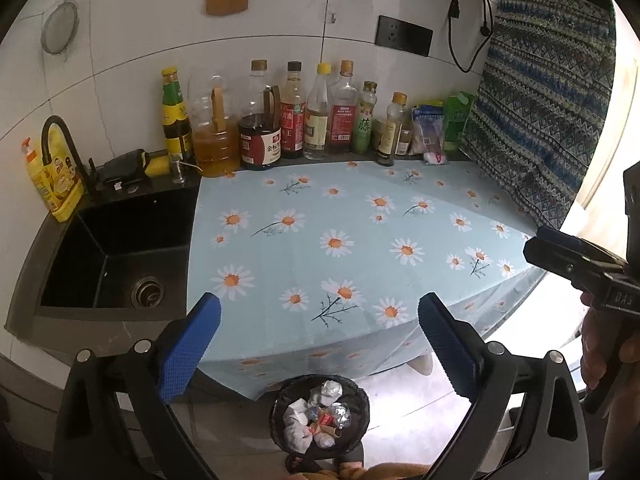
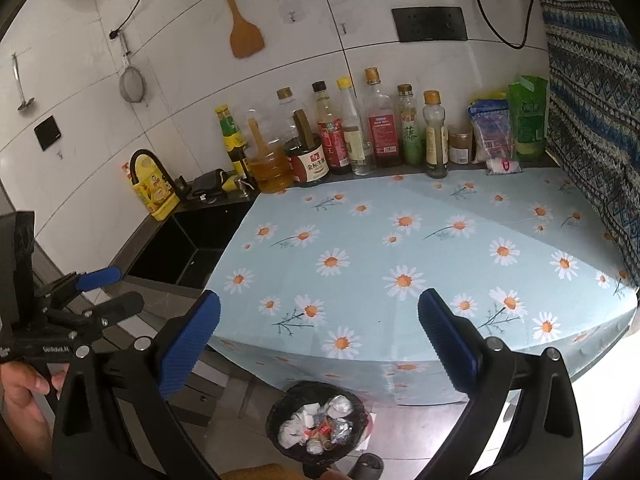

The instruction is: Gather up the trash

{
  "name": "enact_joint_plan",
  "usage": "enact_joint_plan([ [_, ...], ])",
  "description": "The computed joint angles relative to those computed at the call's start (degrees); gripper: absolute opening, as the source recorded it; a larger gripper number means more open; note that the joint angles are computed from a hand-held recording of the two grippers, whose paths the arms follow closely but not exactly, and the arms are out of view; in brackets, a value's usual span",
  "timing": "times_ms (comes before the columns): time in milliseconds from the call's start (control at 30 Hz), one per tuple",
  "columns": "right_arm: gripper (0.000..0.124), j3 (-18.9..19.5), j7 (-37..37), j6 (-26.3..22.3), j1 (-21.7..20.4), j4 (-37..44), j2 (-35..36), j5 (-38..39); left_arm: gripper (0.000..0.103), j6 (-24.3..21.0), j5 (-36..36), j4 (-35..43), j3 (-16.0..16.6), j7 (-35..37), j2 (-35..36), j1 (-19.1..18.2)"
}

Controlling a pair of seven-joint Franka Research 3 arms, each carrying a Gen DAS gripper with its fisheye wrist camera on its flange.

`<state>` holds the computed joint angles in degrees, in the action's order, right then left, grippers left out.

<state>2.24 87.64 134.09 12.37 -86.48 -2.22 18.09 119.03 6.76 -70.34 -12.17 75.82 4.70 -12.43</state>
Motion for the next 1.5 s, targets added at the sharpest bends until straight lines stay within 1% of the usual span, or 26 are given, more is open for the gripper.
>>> enact_joint_plan([
  [133, 0.098, -0.48, -2.83, 0.14, -0.37, -1.48, -0.8, 1.61, 0.096, 0.87, 0.77, -0.85, -0.26, -1.24, -0.54, -0.45],
  [400, 0.098, -1.0, -4.08, -0.12, -1.11, -3.38, -1.95, 3.78, 0.096, -0.74, 1.64, 0.16, -0.51, -3.82, 0.4, -1.22],
  [600, 0.098, -1.13, -4.96, -1.19, -1.32, -3.56, -2.23, 4.62, 0.096, -0.76, 2.31, -0.25, -0.71, -4.73, 0.19, -1.73],
  [667, 0.098, -1.12, -5.16, -0.88, -1.32, -4.0, -2.55, 4.94, 0.096, -1.04, 2.31, 0.14, -0.82, -4.95, 0.49, -1.94],
  [933, 0.098, -1.22, -5.35, -0.59, -1.39, -6.22, -4.06, 5.51, 0.096, -1.46, 2.52, 0.14, -0.96, -4.04, 0.44, -2.4],
  [1067, 0.098, -1.22, -4.83, -0.91, -1.43, -6.43, -4.34, 5.24, 0.096, -0.97, 1.84, -0.24, -0.95, -4.75, 0.28, -2.38],
  [1267, 0.098, -1.24, -5.1, -1.1, -1.44, -6.66, -4.54, 4.95, 0.096, -1.47, 1.86, 0.07, -1.09, -3.91, 0.32, -2.62],
  [1500, 0.098, -1.4, -5.52, -1.76, -1.41, -6.63, -4.57, 5.87, 0.096, -1.32, 1.2, -0.14, -1.01, -4.06, 0.15, -2.4],
])
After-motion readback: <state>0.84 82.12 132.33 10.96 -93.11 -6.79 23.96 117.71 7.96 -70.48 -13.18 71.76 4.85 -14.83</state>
